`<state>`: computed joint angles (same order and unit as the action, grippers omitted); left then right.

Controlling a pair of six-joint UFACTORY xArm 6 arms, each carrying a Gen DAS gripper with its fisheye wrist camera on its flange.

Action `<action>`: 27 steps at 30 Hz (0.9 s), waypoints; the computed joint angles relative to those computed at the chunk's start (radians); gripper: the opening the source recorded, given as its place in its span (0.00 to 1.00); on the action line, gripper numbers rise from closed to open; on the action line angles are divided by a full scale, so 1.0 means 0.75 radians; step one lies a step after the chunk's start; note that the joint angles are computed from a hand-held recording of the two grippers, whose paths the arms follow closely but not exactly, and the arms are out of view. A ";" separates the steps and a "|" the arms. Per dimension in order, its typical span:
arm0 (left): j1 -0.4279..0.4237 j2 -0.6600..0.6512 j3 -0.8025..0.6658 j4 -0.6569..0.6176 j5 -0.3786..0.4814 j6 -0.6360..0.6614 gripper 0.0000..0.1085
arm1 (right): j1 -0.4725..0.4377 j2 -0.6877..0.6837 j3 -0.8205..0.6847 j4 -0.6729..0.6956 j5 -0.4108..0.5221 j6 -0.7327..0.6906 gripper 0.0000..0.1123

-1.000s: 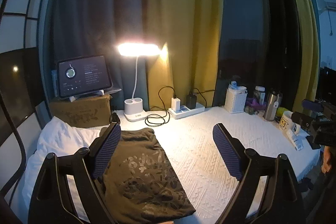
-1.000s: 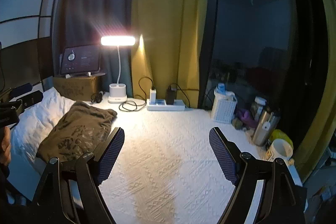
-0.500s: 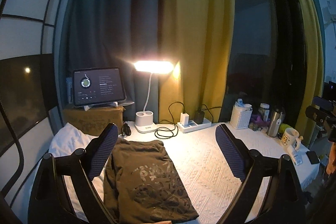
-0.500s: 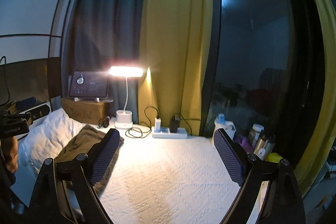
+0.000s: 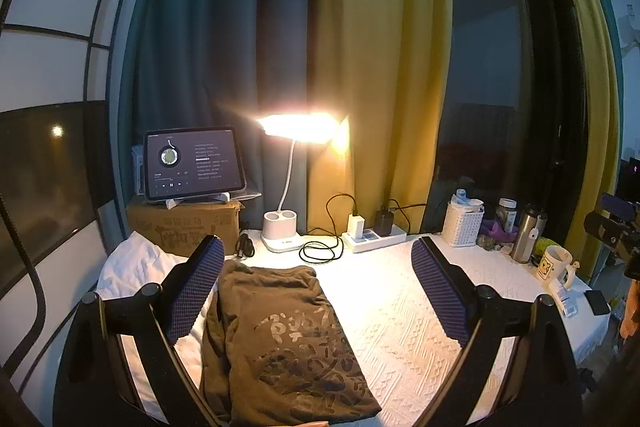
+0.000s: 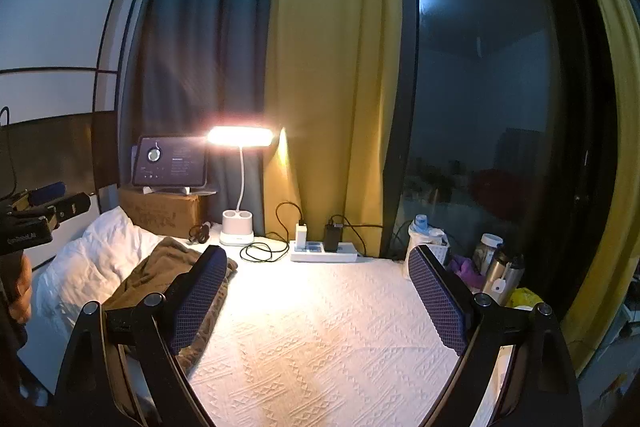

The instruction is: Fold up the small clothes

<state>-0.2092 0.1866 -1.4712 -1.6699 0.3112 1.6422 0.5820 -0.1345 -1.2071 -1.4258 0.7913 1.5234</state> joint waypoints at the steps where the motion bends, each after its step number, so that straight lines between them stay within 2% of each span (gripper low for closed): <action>1: 0.000 -0.003 0.004 -0.002 0.001 0.003 0.87 | -0.002 0.001 0.001 0.003 -0.002 -0.002 0.83; 27: -0.003 0.007 -0.002 0.040 0.015 -0.034 0.87 | -0.046 0.019 0.016 0.054 -0.027 -0.023 0.83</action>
